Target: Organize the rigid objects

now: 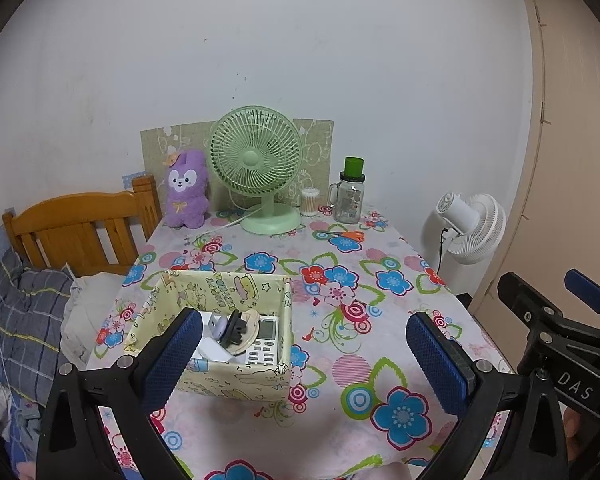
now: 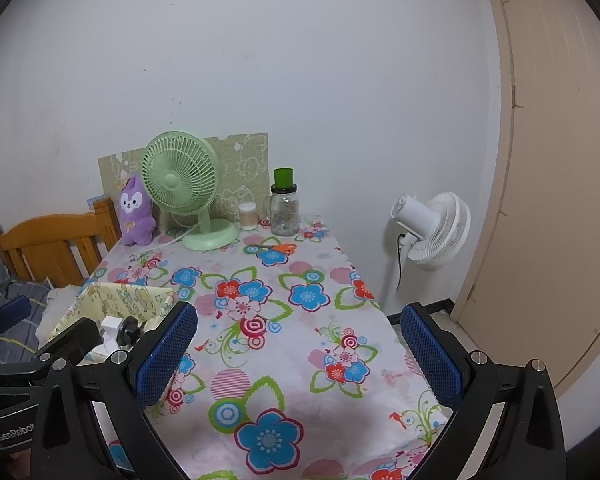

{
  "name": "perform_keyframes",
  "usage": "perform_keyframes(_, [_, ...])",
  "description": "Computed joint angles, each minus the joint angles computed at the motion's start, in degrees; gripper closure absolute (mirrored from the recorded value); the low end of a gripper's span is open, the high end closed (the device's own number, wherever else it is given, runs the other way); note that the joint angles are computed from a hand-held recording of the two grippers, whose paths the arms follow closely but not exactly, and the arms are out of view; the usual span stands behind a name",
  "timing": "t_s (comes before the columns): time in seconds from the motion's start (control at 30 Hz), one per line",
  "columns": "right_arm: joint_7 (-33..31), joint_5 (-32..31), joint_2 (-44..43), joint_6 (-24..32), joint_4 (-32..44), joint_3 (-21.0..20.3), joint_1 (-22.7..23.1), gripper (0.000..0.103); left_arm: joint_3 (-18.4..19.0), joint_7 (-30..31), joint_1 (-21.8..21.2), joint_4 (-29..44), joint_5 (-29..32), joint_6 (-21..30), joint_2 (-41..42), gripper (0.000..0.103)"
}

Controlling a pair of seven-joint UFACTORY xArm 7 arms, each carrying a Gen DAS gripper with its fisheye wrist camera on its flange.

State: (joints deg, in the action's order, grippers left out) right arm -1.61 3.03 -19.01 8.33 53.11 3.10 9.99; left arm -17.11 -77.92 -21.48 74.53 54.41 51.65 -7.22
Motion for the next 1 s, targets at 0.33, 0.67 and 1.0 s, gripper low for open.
perform_keyframes(0.33, [1.15,-1.22,0.70,-0.53,0.24,0.65,-0.65,0.000,0.49,0.64,0.38,-0.33,-1.20,-1.06,0.05,0.000])
perform_keyframes(0.67, [4.67,-4.03,1.45,-0.66,0.73,2.62,-2.73,0.000,0.71,0.56,0.46,-0.42,-1.40,-0.85,0.27,0.000])
perform_keyframes(1.0, [5.30,-4.75,1.57,-0.17,0.74,2.46,-2.41,0.000,0.62,1.22,0.86,-1.31,-2.14,-1.46,-0.41,0.000])
